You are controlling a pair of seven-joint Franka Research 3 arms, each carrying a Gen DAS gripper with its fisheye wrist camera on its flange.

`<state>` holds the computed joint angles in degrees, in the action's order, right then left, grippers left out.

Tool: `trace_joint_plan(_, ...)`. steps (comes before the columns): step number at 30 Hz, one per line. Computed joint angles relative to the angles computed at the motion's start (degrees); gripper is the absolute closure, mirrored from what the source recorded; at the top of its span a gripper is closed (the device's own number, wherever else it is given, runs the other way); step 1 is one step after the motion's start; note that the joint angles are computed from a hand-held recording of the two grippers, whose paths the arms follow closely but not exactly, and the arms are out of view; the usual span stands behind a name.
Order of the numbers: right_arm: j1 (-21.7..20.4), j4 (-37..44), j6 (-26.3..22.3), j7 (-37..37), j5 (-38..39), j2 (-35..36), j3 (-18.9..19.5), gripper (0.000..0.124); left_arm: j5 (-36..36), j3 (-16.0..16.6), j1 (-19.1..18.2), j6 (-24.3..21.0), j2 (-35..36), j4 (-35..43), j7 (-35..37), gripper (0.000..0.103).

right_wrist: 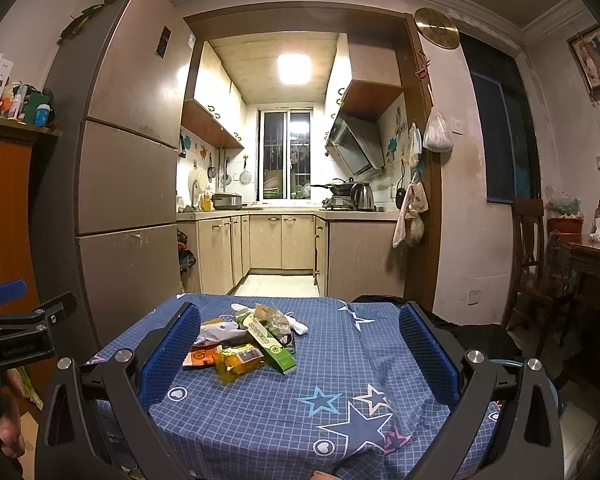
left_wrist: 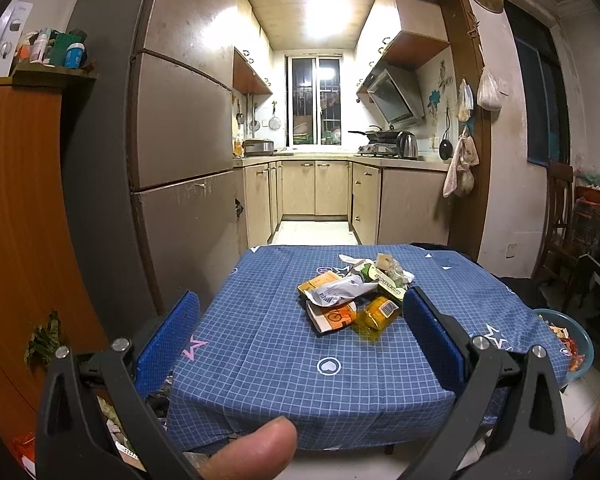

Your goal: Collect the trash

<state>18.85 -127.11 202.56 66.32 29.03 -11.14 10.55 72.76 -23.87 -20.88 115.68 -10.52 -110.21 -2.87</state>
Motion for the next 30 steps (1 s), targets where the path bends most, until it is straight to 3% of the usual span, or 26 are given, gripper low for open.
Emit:
trace_joint_plan(4, 1.27, -0.35, -0.06, 2.62, -2.94, -0.03, -2.01, 0.025, 0.36, -0.12, -0.13, -0.46, -0.06, -0.09, -0.04, 0.005)
trace_joint_plan(11, -0.86, 0.17, 0.06, -0.45, 0.23, 0.28, 0.99, 0.025, 1.11, -0.36, -0.45, -1.69, 0.28, 0.4, 0.31, 0.005)
trace_joint_plan(20, 0.41, 0.21, 0.15, 0.23, -0.64, 0.48, -0.37, 0.025, 1.16, -0.28, -0.76, -2.08, 0.55, 0.8, 0.41, 0.005)
trace_joint_plan(24, 1.8, -0.09, -0.69, 3.22, -3.59, 0.19, -2.42, 0.025, 1.4, -0.29, -0.88, -2.17, 0.64, 0.9, 0.5, 0.005)
trace_joint_plan(25, 3.5, -0.48, -0.93, 5.77, -6.68, 0.05, -4.69, 0.025, 1.32, -0.26, -0.91, -2.1, 0.65, 0.95, 0.5, 0.005)
trace_joint_plan(30, 3.72, -0.98, -0.91, 8.83, -10.61, -0.15, -5.68, 0.025, 0.95, -0.18, -1.07, -2.12, 0.77, 1.21, 0.59, 0.005)
